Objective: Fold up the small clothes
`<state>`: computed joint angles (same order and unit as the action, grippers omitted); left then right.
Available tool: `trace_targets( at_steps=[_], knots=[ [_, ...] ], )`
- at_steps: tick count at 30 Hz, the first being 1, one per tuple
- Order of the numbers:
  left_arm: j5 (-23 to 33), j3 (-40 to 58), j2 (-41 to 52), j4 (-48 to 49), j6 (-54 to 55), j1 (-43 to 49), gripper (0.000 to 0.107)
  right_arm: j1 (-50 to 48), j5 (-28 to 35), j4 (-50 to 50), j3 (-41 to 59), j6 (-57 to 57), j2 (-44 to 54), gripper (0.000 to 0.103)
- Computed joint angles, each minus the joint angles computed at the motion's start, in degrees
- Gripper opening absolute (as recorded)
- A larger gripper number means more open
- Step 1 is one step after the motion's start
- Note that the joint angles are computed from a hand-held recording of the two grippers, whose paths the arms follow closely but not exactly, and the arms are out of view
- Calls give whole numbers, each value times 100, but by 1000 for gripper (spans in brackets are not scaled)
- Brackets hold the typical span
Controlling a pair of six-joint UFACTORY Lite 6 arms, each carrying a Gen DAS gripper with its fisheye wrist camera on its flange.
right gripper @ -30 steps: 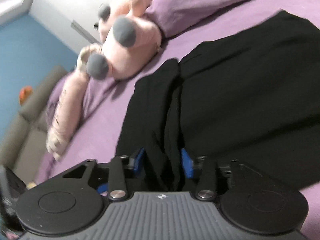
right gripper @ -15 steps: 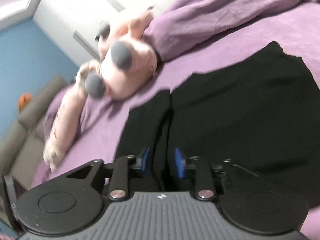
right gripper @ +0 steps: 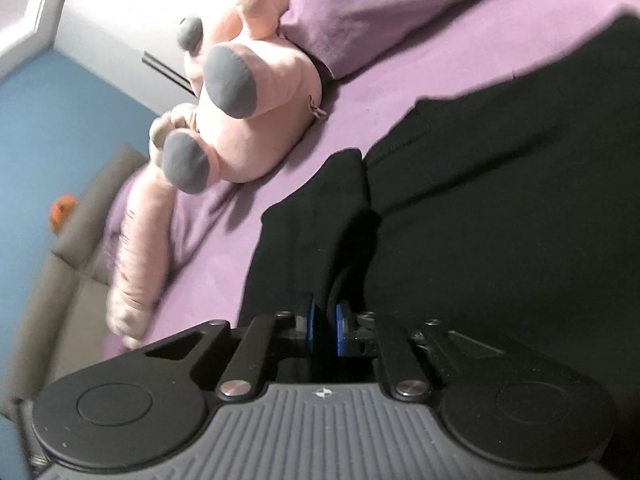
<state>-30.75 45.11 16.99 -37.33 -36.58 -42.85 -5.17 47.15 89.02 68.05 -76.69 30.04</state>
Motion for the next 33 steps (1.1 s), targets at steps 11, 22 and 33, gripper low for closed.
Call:
trace_targets(
  at_steps=[11,22,33],
  knots=[
    [492,293,-309,-2196,2443,-688,73,134,-2343,230,-1364,-1834,-2136,7],
    [850,1167,311,-2752,3534,-1056,75,-2389,-20,-1625,-390,-99,-923,37],
    [818,1554,545,-4042,4862,-1669,75,-2953,882,-1378,-1282,-992,-1347,6]
  ],
)
